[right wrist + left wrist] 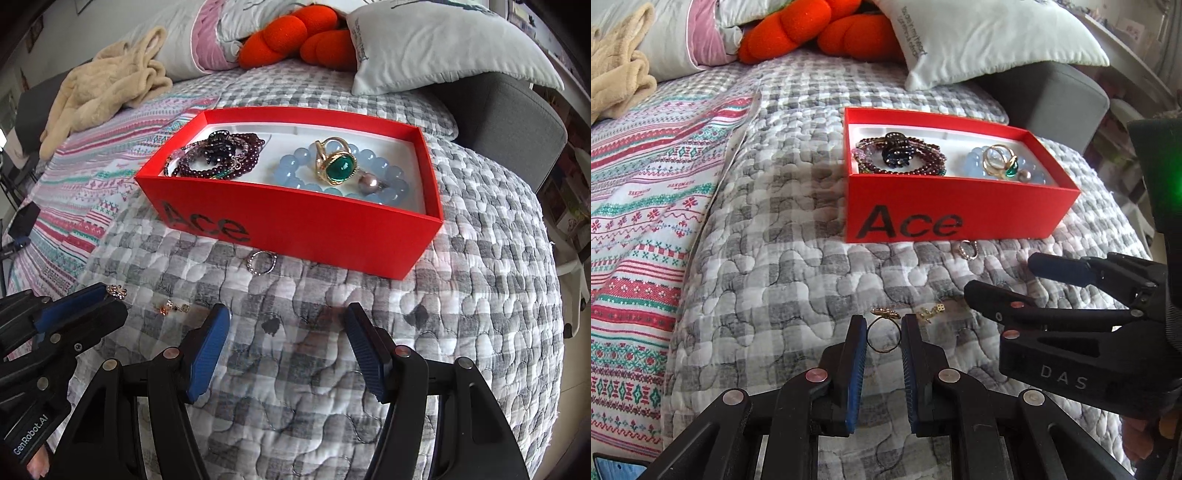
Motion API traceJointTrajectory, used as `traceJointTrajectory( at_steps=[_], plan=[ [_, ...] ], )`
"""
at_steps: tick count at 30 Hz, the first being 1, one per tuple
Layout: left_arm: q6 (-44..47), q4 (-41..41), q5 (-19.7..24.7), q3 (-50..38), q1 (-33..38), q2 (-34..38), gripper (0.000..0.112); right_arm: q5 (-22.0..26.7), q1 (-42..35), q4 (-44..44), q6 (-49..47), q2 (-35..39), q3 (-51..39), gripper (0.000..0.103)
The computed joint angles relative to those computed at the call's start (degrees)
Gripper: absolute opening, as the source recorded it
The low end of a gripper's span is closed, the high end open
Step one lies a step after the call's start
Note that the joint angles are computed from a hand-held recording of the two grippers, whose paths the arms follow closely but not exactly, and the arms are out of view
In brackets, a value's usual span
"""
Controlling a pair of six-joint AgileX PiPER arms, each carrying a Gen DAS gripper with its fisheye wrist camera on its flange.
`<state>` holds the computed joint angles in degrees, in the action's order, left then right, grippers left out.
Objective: Organize jewelry
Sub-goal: 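Lower the left tool onto the gold ring and close it, then grasp the silver ring with the right tool while the left tool holds the gold ring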
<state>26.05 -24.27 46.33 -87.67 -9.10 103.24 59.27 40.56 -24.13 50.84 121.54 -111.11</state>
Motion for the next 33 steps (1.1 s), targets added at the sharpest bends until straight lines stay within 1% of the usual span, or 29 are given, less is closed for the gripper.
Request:
traceJointTrajectory(
  at_steps=[2,7,14,16,18,21,22,25,29,33],
  plan=[
    [0.6,-0.6,0.0,0.0,0.5,0.0,0.013,1.5,0.4,-0.7,0.1,2.0,-3.1,0.067],
    [0.7,-0.9,0.5,-0.8,1.5,0.9,0.013,4.8,1.3,-2.4,-0.6,6.3,-9.7,0.058],
    [0.3,-0.7,1.1,-1.8,1.9,1.9,0.013,6.2,1.0,-2.7,-1.6,9.7,-15.4,0.047],
    [0.2,-0.7,1.1,-1.9,1.9,2.0,0.013,6.8,1.0,-2.7,-2.3,10.7,-17.2,0.042],
    [-0.1,-0.5,1.1,-2.1,1.8,2.2,0.013,7.0,0.9,-2.5,-2.6,11.1,-18.0,0.039],
    [-0.1,-0.4,1.0,-2.2,1.8,2.4,0.013,6.6,0.7,-2.0,-2.6,10.8,-17.6,0.036],
    [-0.2,-0.3,0.9,-2.2,1.8,2.4,0.013,6.5,0.6,-2.0,-2.7,10.8,-17.5,0.03],
    [-0.3,-0.1,0.6,-2.3,1.9,2.6,0.013,6.6,0.5,-2.0,-3.2,10.7,-17.6,0.02],
    [-0.8,0.3,0.2,-2.4,2.0,2.6,0.013,6.7,0.7,-2.0,-4.0,10.6,-17.6,0.018],
    [-0.9,0.3,-0.5,-2.0,2.1,2.1,0.013,4.3,0.1,-0.9,-3.9,8.1,-13.7,0.017]
  ],
)
